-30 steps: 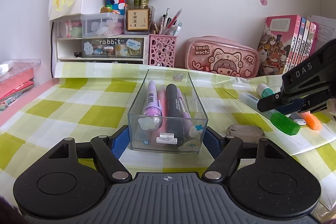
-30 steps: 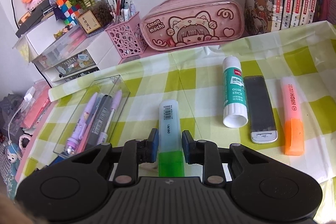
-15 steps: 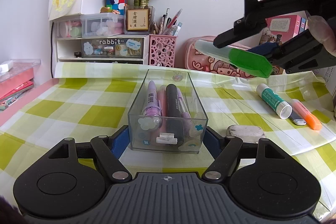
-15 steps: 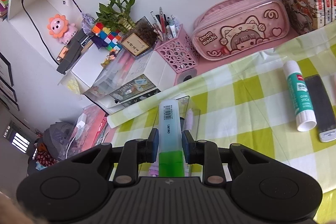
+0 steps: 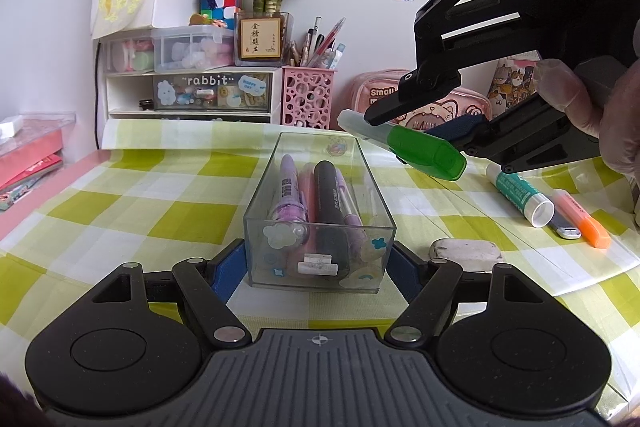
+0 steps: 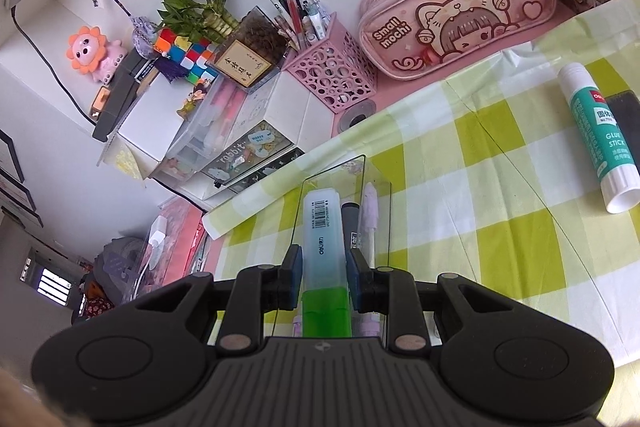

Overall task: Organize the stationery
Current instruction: 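Lift the blue-green highlighter and carry it over the clear box, then open the right gripper to drop the highlighter into the box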

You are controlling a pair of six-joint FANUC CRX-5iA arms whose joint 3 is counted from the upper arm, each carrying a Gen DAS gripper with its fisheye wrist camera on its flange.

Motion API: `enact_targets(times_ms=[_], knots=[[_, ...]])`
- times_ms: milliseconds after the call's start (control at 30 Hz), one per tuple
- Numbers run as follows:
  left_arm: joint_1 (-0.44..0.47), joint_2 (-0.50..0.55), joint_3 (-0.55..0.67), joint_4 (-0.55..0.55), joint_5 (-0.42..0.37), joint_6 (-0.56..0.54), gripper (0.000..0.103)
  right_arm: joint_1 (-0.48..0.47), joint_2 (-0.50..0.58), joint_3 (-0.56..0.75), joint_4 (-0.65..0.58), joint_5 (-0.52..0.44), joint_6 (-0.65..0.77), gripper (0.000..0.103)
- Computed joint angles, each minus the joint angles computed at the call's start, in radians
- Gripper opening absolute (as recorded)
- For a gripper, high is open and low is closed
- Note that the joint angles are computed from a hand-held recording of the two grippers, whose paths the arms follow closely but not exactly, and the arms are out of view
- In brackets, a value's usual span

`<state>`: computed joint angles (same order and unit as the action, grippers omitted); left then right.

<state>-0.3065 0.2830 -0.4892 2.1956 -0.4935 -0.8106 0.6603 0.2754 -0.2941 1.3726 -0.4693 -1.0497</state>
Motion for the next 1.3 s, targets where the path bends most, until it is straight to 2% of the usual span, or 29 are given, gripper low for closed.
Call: enact_targets(times_ms=[167,400,533,600,1100,1300], knots=[[0.000,0.000,0.001,-0.001,0.002,0.001,0.074,-0.007,0.011,0.019,-0.042,0.012,0.034,0.028],[0.000,0.001,0.002,-0.002,0.000,0.002,0.074,-0.035,0.034,0.050,0.009,0.069,-0.022,0.028],[0.006,0.003,0.000,-0.013,-0.011,0.010,0.074,-0.003,0.072,0.107,-0.136,0.019,0.097,0.028],[0.006,0.003,0.001,-0.013,-0.011,0.009,0.074,0.000,0.078,0.113,-0.159,0.014,0.113,0.028],[0.006,0.002,0.000,-0.012,-0.011,0.008,0.074,0.001,0.082,0.108,-0.166,0.004,0.092,0.028],[0.006,0.002,0.000,-0.012,-0.011,0.008,0.074,0.016,0.089,0.127,-0.195,-0.028,0.151,0.029]])
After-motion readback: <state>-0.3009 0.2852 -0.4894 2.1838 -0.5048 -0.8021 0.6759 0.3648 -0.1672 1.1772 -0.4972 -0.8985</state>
